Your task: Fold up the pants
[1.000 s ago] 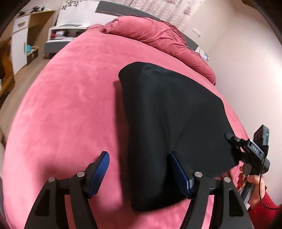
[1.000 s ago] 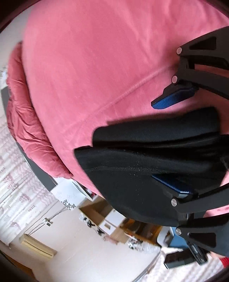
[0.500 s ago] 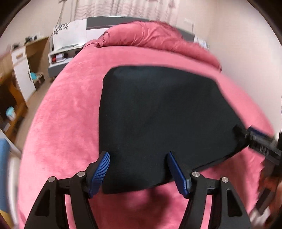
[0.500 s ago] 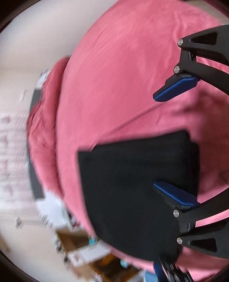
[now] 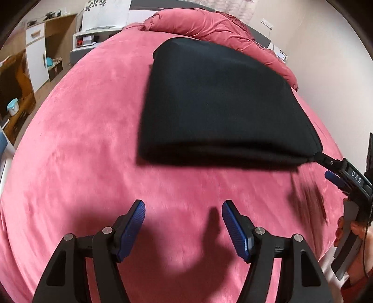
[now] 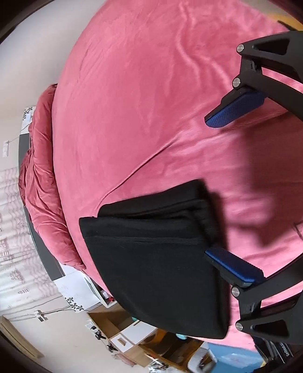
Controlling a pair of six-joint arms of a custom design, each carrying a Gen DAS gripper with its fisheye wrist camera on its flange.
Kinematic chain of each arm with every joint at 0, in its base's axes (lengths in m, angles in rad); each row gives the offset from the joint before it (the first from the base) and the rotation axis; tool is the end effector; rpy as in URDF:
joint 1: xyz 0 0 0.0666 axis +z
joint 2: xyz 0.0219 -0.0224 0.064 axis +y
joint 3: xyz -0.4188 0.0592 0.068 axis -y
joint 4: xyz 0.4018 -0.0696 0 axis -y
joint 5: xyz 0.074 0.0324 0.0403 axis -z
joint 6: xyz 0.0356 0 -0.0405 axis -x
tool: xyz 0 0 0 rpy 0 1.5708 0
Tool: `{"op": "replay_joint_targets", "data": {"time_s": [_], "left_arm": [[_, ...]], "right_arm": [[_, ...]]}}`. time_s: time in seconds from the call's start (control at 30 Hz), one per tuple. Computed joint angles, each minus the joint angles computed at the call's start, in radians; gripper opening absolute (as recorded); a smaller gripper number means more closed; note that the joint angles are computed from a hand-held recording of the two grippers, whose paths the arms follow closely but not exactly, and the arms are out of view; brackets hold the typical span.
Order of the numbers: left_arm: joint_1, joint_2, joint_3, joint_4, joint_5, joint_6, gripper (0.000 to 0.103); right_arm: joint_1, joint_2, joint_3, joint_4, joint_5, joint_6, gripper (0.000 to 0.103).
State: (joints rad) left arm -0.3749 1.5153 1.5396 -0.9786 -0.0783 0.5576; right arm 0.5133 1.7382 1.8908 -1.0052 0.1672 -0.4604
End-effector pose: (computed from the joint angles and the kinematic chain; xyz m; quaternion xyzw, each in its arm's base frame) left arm 0.4954 -0.1924 0.4728 -0.0987 0.9471 -0.1030 0.2876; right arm 0.5497 0.3026 0.5110 0.0047 0.9334 0.0947 0.3461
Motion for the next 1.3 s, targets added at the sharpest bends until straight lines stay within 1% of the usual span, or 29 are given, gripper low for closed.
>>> {"op": "replay_joint_targets", "data": {"time_s": [0.07,0.13,0.2,0.3,0.37,0.4,0.5,0.57,0.63,0.7,0.83,0.87,0.93,1.0,1.03,1.07,1.17,1.23,1.3], "left_arm": [[-0.020,-0.010,-0.013,0.007,-0.035,-0.025,0.071],[-0.040,-0.007,-0.009,-0.022,-0.067,-0.040,0.074],[-0.059,-0.023,-0.034,-0.003,-0.096,-0.043,0.079],[-0.075,-0.044,-0.068,0.003,-0.108,-0.013,0.084],[-0.093,-0.064,-0.088,0.002,-0.116,0.013,0.084],[-0.097,-0.070,-0.091,-0.005,-0.113,0.023,0.084],[-0.114,-0.103,-0.108,-0.026,-0.121,0.063,0.084],[-0.123,-0.131,-0.122,-0.023,-0.132,0.091,0.083],[-0.133,-0.158,-0.135,-0.020,-0.165,0.100,0.083],[-0.152,-0.181,-0.137,-0.025,-0.214,0.094,0.083],[-0.191,-0.216,-0.131,-0.035,-0.329,0.088,0.083],[-0.185,-0.214,-0.113,-0.046,-0.341,0.085,0.083],[-0.204,-0.224,-0.099,-0.073,-0.400,0.105,0.083],[-0.213,-0.214,-0.064,-0.114,-0.452,0.122,0.083],[-0.213,-0.207,-0.047,-0.137,-0.473,0.129,0.083],[-0.207,-0.191,-0.026,-0.138,-0.477,0.120,0.083],[-0.204,-0.211,-0.039,-0.110,-0.452,0.112,0.083],[-0.207,-0.222,-0.046,-0.093,-0.439,0.109,0.083],[-0.208,-0.221,-0.041,-0.098,-0.444,0.111,0.083]], "right_arm": [[0.014,-0.021,-0.031,0.004,0.001,0.009,0.103],[0.031,-0.043,-0.072,0.012,-0.011,0.014,0.103],[0.049,-0.058,-0.108,0.014,-0.038,0.009,0.103],[0.072,-0.074,-0.154,0.027,-0.073,-0.015,0.103],[0.083,-0.091,-0.188,0.044,-0.099,-0.042,0.103],[0.088,-0.094,-0.195,0.041,-0.121,-0.053,0.103],[0.099,-0.097,-0.187,0.023,-0.143,-0.032,0.103],[0.120,-0.123,-0.204,0.028,-0.111,-0.022,0.103],[0.130,-0.129,-0.188,0.028,-0.075,-0.007,0.103],[0.150,-0.144,-0.178,0.029,-0.009,-0.004,0.103],[0.172,-0.159,-0.157,0.069,0.063,0.022,0.103],[0.184,-0.165,-0.150,0.070,0.094,0.023,0.103],[0.202,-0.165,-0.137,0.074,0.125,0.021,0.103],[0.209,-0.180,-0.143,0.090,0.141,0.019,0.103],[0.196,-0.191,-0.142,0.084,0.128,0.024,0.103],[0.198,-0.196,-0.145,0.088,0.122,0.021,0.103],[0.206,-0.219,-0.164,0.111,0.126,0.011,0.103],[0.208,-0.226,-0.167,0.112,0.122,0.020,0.103],[0.219,-0.225,-0.160,0.103,0.152,0.034,0.103]]}}
